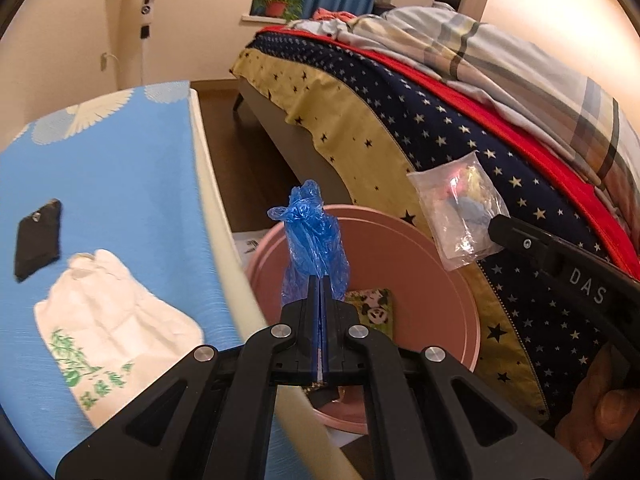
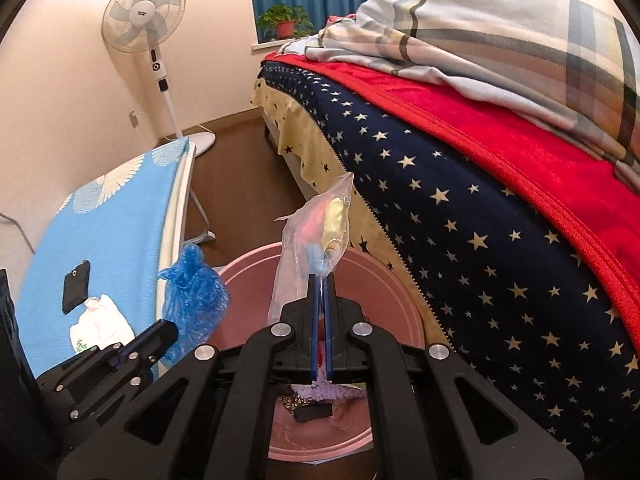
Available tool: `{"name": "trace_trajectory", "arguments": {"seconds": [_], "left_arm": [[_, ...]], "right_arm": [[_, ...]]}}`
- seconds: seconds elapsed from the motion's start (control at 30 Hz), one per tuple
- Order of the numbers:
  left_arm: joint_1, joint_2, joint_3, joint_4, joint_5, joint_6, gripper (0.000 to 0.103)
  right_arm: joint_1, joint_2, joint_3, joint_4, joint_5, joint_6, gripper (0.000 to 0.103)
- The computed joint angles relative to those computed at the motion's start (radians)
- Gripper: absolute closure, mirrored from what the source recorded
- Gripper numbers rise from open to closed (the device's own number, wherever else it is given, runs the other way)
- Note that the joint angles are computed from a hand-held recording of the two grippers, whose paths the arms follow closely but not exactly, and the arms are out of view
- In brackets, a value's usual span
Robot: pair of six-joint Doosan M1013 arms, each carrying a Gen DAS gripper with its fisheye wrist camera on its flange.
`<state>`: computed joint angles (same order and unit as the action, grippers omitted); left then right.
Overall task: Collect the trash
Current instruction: 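Open the right tool over the bucket while the left tool releases the blue plastic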
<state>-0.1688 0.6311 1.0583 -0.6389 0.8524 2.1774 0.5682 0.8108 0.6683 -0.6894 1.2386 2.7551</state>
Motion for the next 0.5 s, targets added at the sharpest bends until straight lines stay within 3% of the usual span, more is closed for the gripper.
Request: {"name": "trace_trajectory", "arguments": {"seconds": [0.1, 0.3, 0.4, 0.5], "left_arm": [[-0.003, 0.007, -0.008, -0.001, 0.024, 0.008, 0.102], [0.000, 0.013, -0.017, -0.013, 0.045, 0.017, 0.101], [0.002, 0.011, -0.015, -0.023, 0.047, 0.026, 0.101], [0.005, 0.004, -0.009, -0.032, 0.040, 0.034, 0.101]], "right_arm": [[-0.004, 0.004, -0.007, 0.011, 0.017, 0.006, 0.095], [-0.008, -0.002, 0.004, 0.010, 0.018, 0.026, 0.094], [-0.005, -0.010, 0.017, 0.000, 0.006, 0.042, 0.085], [-0.001, -0.019, 0.028, -0.008, -0.011, 0.052, 0.084]]}}
